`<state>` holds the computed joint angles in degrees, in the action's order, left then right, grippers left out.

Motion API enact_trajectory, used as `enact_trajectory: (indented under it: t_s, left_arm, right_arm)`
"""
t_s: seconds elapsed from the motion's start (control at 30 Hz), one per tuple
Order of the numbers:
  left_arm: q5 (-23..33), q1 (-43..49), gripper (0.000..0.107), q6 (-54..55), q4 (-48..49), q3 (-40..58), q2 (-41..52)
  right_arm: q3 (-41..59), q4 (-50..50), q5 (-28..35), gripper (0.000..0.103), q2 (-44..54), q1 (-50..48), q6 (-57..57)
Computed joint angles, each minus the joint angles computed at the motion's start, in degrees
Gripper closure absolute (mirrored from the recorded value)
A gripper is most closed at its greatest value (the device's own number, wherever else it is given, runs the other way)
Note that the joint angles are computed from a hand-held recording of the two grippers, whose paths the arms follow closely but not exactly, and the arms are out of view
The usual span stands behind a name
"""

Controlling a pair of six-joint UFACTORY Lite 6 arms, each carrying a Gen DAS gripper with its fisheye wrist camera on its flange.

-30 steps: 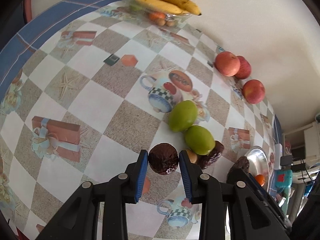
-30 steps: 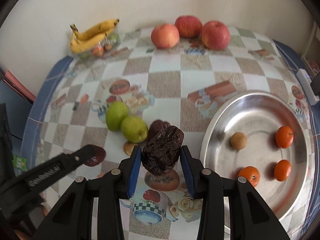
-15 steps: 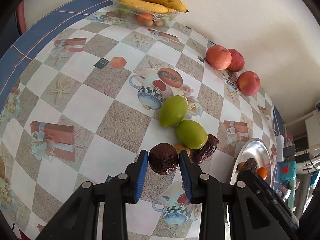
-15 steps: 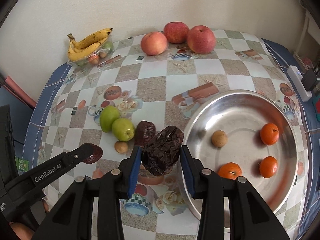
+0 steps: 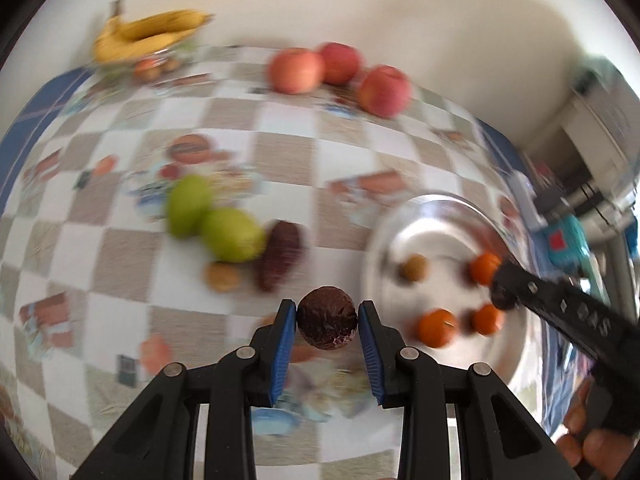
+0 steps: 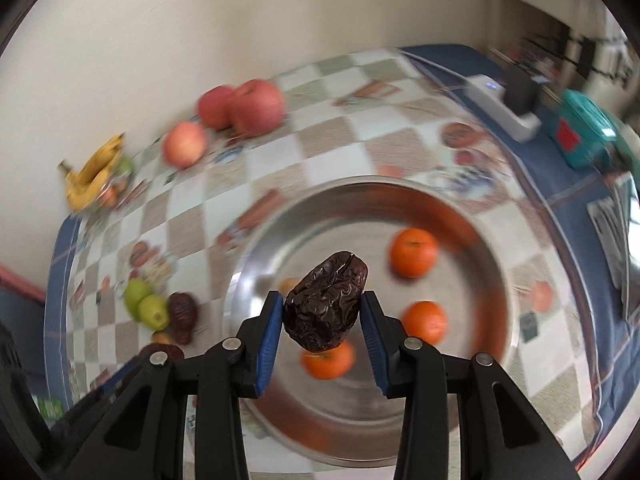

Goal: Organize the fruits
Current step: 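Carry both dates into the steel bowl and open both tools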

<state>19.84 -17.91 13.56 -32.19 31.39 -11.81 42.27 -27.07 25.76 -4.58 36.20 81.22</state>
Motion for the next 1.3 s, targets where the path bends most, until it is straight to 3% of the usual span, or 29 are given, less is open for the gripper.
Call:
enact_trajectory:
  t_s: [0.13, 0.3, 0.47, 0.67, 1.3]
  left_arm:
    - [-2.21, -7.0, 0.073, -3.75, 2.58, 0.87, 0.81]
    - [-1.62, -7.87, 0.072, 3.41, -4.81, 1.49, 1.47]
    - [-0.8, -6.55, 0.063, 6.67, -8.03, 1.26, 1.8]
    - [-0.83, -5.51, 0.063, 2.54, -3.58, 1.01, 2.29]
    - [1.94, 5.62, 0.058, 3.1, -3.32, 0.47, 4.17]
  right_arm:
    - [-4.28, 2.16, -0.63, 0.062, -5.04, -3.85, -2.41]
    - [-4.83, 4.08, -0.97, 0.062, -5.16, -4.86, -4.96]
    - [-3.71, 4.45, -0.63, 0.062, -3.28, -4.16, -5.24]
    - [-3.3, 6.6, -1.04, 0.061, -1.63, -4.11, -7.3]
    - [1.71, 6.53, 0.98, 0.061, 4.32, 0.63, -8.86]
